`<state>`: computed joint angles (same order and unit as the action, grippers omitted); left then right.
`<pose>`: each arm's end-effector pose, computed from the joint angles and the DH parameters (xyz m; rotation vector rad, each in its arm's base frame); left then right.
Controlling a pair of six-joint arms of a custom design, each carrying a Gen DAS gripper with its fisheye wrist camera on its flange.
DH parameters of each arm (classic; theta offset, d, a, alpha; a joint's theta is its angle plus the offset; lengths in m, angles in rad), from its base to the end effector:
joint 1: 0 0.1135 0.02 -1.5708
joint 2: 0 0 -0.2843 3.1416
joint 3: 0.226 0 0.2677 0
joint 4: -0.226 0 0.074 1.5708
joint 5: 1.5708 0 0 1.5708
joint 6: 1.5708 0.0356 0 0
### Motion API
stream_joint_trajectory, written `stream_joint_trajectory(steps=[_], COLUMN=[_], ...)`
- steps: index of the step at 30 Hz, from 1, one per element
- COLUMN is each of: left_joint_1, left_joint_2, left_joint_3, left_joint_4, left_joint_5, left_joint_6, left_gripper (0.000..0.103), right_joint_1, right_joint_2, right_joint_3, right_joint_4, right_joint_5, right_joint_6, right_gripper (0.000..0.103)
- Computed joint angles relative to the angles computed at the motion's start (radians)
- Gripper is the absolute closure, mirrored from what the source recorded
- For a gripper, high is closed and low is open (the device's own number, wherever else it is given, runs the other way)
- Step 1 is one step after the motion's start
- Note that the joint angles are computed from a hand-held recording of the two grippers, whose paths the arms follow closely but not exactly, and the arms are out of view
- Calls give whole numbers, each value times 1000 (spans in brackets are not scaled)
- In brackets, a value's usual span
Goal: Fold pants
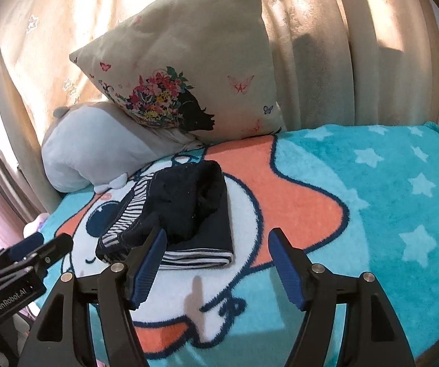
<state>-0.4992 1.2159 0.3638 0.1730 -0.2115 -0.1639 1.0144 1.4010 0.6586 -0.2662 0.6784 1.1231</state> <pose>0.1992 -0.1001 0.1549 0.2608 2.2196 -0.1232 0.1557 0.2081 0.1755 0.3567 2.2695 0.1904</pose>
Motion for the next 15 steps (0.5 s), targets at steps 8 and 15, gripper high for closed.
stream_joint_trajectory(steps=[8, 15], left_joint_1=[-6, -10], left_joint_2=[-114, -120], left_joint_3=[-72, -86], left_joint_4=[85, 94], left_joint_5=[-146, -199], left_joint_6=[-40, -30], left_gripper=[6, 4], right_joint_1=[10, 29], right_joint_2=[29, 66], right_joint_3=[28, 60], right_joint_4=[-14, -32], right_joint_5=[7, 28], right_joint_6=[-18, -36], right_gripper=[29, 28])
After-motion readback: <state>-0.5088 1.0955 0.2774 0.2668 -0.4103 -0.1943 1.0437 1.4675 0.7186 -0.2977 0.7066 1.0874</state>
